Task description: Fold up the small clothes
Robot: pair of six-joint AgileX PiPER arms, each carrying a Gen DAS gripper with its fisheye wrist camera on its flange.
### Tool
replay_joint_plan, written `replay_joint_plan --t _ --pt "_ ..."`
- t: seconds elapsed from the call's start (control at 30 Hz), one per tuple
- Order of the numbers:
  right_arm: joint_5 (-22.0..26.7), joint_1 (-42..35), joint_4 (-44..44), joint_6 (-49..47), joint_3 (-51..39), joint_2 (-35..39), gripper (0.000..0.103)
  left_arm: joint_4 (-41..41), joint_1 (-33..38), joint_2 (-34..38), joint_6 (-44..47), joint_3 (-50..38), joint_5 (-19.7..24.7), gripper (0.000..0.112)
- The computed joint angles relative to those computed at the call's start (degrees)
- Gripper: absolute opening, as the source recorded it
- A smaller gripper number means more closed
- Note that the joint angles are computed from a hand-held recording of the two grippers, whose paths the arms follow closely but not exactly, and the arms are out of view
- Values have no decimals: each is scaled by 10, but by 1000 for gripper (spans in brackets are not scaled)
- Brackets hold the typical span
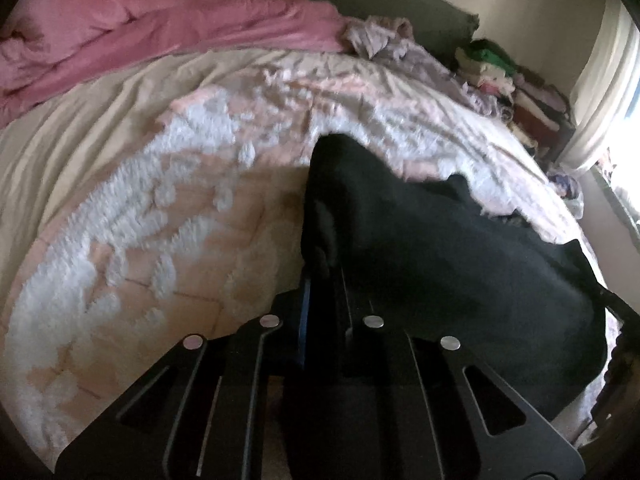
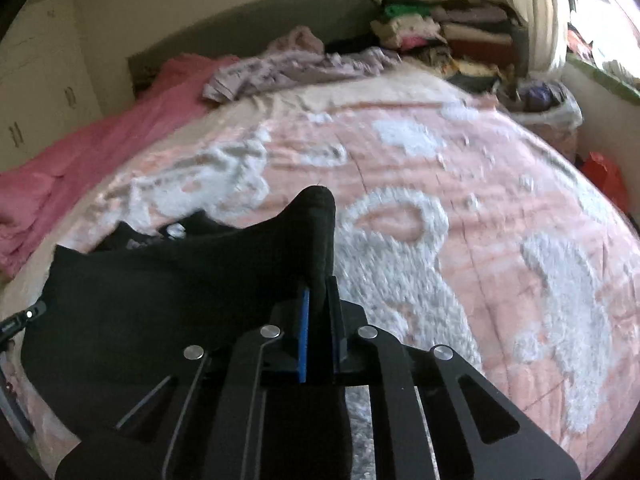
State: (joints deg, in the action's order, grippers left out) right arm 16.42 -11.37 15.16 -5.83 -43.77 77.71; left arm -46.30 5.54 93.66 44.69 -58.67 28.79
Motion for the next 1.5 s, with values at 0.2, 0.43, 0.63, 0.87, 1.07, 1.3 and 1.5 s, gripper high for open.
replay_joint_plan --t 0.2,0.43,0.63,0.87,1.07,1.3,1.5 --pt "7 -7 -42 53 0 22 18 35 -5 -12 -22 4 -9 7" --pt "26 -6 -46 62 12 -36 43 129 -27 -48 -96 12 -23 13" --pt "42 35 -79 92 18 -92 57 157 -31 -80 -115 19 -17 26" --pt "67 85 -118 134 26 -144 66 135 -29 -113 -91 34 2 35" --pt "81 126 -144 170 35 -171 67 125 -23 -139 -82 48 18 40" --pt "90 197 -209 257 47 -171 67 130 -34 -156 -85 63 30 45" --pt "97 258 -281 350 54 -164 67 146 -71 -172 -106 85 29 52"
